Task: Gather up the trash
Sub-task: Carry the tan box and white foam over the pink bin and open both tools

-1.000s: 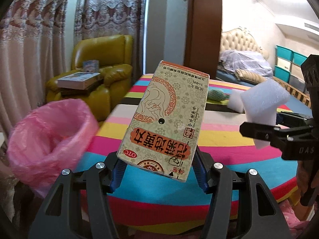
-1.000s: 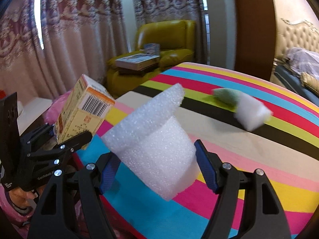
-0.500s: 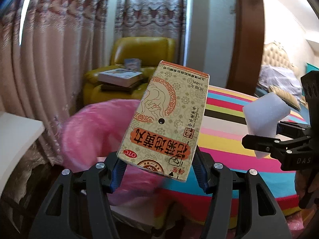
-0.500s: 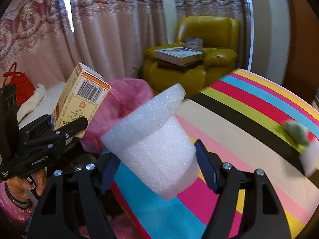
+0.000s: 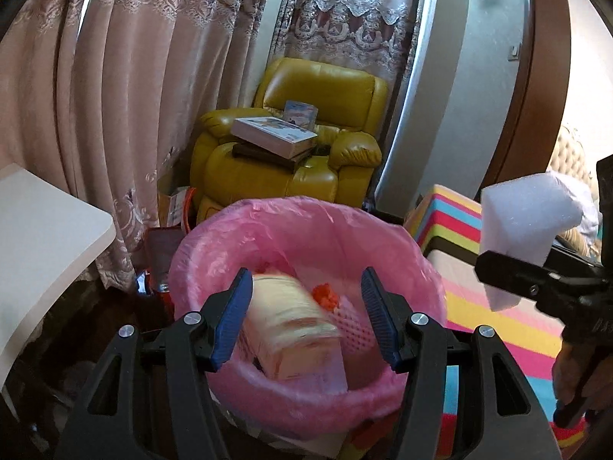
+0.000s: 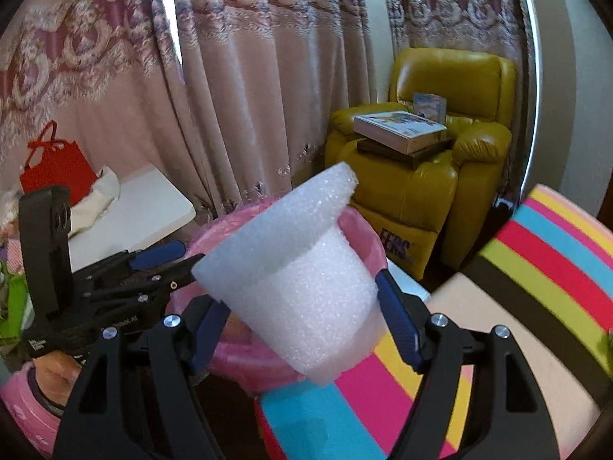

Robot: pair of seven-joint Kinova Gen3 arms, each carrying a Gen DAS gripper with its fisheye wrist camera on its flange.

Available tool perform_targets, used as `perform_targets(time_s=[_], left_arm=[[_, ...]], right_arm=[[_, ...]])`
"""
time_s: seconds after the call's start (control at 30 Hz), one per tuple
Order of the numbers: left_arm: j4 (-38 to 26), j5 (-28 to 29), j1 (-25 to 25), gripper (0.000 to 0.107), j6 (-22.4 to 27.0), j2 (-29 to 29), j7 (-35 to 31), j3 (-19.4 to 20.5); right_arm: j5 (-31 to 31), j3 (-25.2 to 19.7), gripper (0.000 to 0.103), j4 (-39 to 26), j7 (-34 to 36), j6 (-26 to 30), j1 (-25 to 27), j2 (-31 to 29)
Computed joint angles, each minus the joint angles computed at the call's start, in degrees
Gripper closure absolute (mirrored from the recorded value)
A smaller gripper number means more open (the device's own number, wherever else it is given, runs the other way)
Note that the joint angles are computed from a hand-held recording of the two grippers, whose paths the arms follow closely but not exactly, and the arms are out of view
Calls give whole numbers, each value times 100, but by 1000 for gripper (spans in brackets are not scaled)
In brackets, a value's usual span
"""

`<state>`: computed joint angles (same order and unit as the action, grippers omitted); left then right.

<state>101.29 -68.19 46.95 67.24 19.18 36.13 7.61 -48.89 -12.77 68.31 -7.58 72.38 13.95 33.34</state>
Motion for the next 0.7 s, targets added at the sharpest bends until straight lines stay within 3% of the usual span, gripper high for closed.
perform_targets(time_s=[0.23, 0.33, 0.43, 0.5, 0.7], left_arm=[[-130, 267, -57, 53, 180, 74, -186, -67], [-129, 399, 99, 52, 461, 105, 9, -33], [-263, 596, 243, 40, 816, 198, -6, 15], [-359, 649, 393, 24, 1066, 291, 49, 21], [-864, 671, 646, 21, 1365, 666, -347, -16]], right_arm=[[255, 0, 28, -390, -619, -112, -392, 213], [350, -57, 16, -452, -768, -180, -509, 240], [343, -116, 15, -488, -881, -212, -532, 248], [267, -165, 13, -505, -869, -135, -424, 258], [-3, -144, 9, -597, -748, 144, 88, 344]])
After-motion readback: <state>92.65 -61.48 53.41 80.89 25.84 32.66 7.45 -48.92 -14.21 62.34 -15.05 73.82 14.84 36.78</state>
